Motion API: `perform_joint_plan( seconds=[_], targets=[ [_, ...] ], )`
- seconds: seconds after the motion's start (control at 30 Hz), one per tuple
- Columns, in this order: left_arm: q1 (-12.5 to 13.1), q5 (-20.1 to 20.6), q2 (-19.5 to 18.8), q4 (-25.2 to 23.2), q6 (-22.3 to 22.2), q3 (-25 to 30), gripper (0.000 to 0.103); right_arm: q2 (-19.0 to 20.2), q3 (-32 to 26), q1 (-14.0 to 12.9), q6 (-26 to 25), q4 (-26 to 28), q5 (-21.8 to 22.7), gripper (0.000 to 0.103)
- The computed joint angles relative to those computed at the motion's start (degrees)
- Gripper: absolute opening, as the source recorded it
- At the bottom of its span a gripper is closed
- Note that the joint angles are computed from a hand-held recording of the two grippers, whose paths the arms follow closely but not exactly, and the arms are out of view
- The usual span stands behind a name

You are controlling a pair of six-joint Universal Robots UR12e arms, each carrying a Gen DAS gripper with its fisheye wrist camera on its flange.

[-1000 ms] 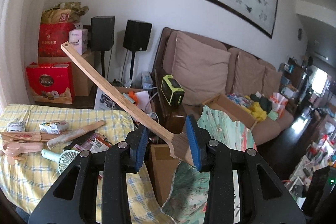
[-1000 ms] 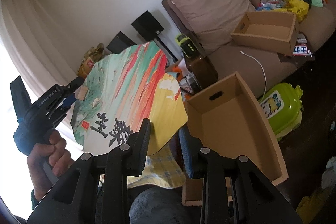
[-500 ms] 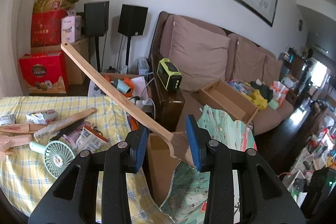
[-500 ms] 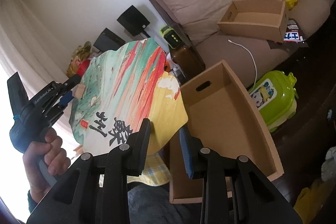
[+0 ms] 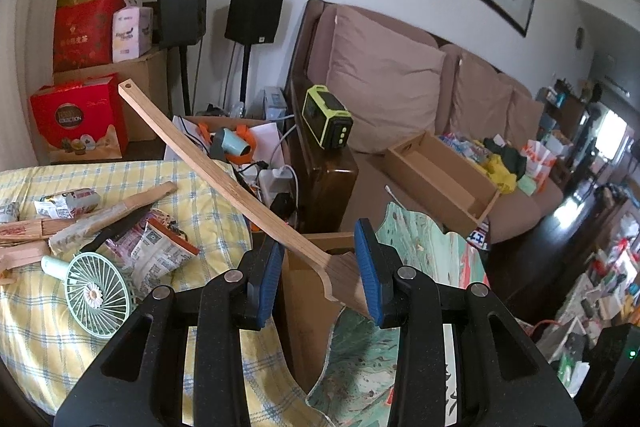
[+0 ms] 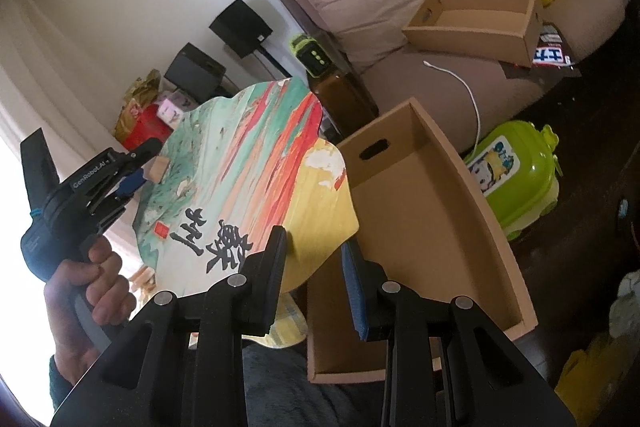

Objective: Organize objects
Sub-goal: 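Carry the spatula and the fan toward the cardboard box with both grippers, then lower the painted fan into the box with the right gripper while the left lowers the spatula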

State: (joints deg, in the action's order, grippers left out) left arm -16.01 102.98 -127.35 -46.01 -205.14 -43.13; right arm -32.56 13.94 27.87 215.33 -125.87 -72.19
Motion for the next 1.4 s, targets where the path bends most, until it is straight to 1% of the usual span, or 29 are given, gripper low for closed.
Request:
perform_joint_plan(
  seconds=[0.33, 0.57, 0.77, 1.27, 1.4],
  targets=[
    [0.1, 0.0, -1.8, -1.9, 0.0, 1.8, 0.035, -1.1, 3.0, -0.2, 1.1, -0.5, 0.2, 0.028],
    [0.3, -1.2, -3.0, -3.5, -0.6, 3.3, 0.035, -1.8, 4.9, -0.2, 1.8, -1.2, -0.1, 0.029],
    [0.1, -1.3, -4.1, -4.8, -0.3, 4.6, 0.035, -2.5, 7.1, -0.4, 3.0, -1.7, 0.0, 0.029],
    [-0.3, -1.3, -8.0, -9.5, 0.6, 10.3, 0.035, -3.6, 10.0, -0.7, 4.5, -2.1, -0.1, 0.029],
    [-0.5, -1.2, -9.1, -10.7, 0.9, 12.4, 0.035, -3.7, 10.1, -0.6, 4.8, -1.9, -0.9, 0.029]
  ],
)
